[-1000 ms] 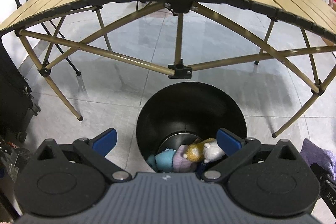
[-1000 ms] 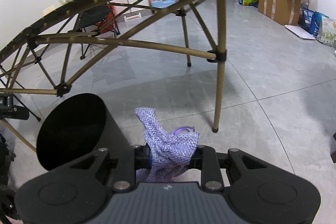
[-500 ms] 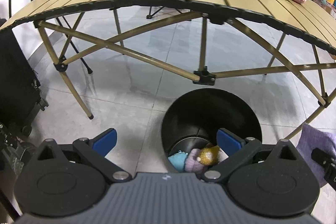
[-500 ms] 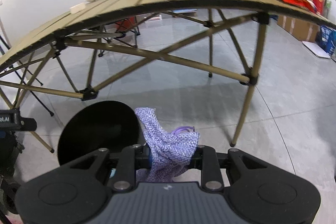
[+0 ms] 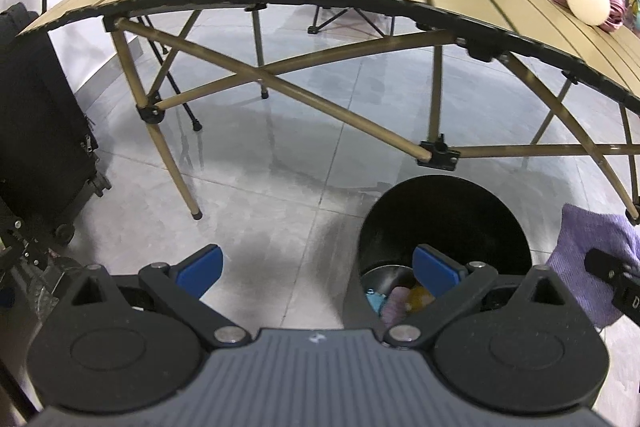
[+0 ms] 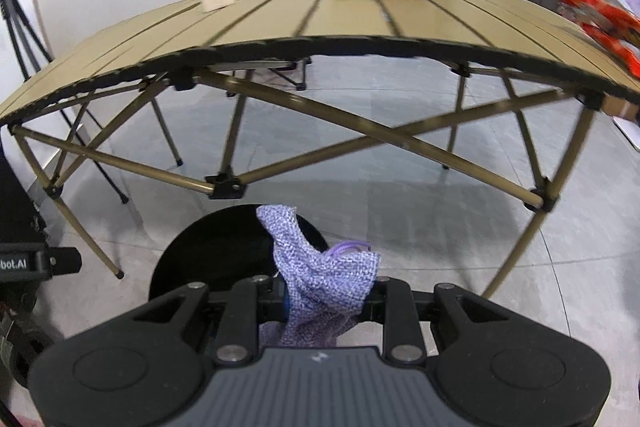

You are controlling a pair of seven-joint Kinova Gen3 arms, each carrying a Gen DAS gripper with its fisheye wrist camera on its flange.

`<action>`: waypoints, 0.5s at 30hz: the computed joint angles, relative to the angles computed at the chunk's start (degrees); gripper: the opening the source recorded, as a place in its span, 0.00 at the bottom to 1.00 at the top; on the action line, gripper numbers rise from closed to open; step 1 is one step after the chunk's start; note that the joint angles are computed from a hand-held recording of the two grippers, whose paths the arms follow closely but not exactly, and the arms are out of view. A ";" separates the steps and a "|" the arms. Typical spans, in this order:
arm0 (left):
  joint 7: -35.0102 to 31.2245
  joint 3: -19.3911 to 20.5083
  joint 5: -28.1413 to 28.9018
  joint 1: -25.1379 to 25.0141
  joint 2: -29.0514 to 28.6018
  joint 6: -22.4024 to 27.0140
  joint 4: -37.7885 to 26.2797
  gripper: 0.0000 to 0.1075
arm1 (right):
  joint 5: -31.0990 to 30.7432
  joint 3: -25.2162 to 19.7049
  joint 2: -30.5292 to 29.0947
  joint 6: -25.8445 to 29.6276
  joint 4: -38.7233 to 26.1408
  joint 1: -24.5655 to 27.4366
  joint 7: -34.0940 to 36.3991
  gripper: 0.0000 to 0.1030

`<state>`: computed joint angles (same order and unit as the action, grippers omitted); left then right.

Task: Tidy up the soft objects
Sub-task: 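Move the right gripper over the bin and release the purple bag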

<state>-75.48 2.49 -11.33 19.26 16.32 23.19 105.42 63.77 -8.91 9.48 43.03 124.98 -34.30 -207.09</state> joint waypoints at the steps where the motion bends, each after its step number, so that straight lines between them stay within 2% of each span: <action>1: -0.19 0.01 0.15 -0.36 0.05 0.02 -0.04 0.96 | -0.30 0.08 0.31 -0.42 -0.69 0.36 1.28 0.23; 8: -1.02 -0.43 0.65 -1.93 0.60 0.26 -0.34 0.96 | -2.46 1.90 3.32 -3.49 -5.13 1.51 8.55 0.23; 15: -0.83 -1.27 0.44 -2.74 1.40 0.65 -0.84 0.96 | -3.49 4.52 6.17 -7.29 -6.95 1.05 10.36 0.24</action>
<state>-76.31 1.22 -10.89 16.51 17.71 23.84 104.58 60.29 -4.39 15.65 35.74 118.03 -33.25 -196.73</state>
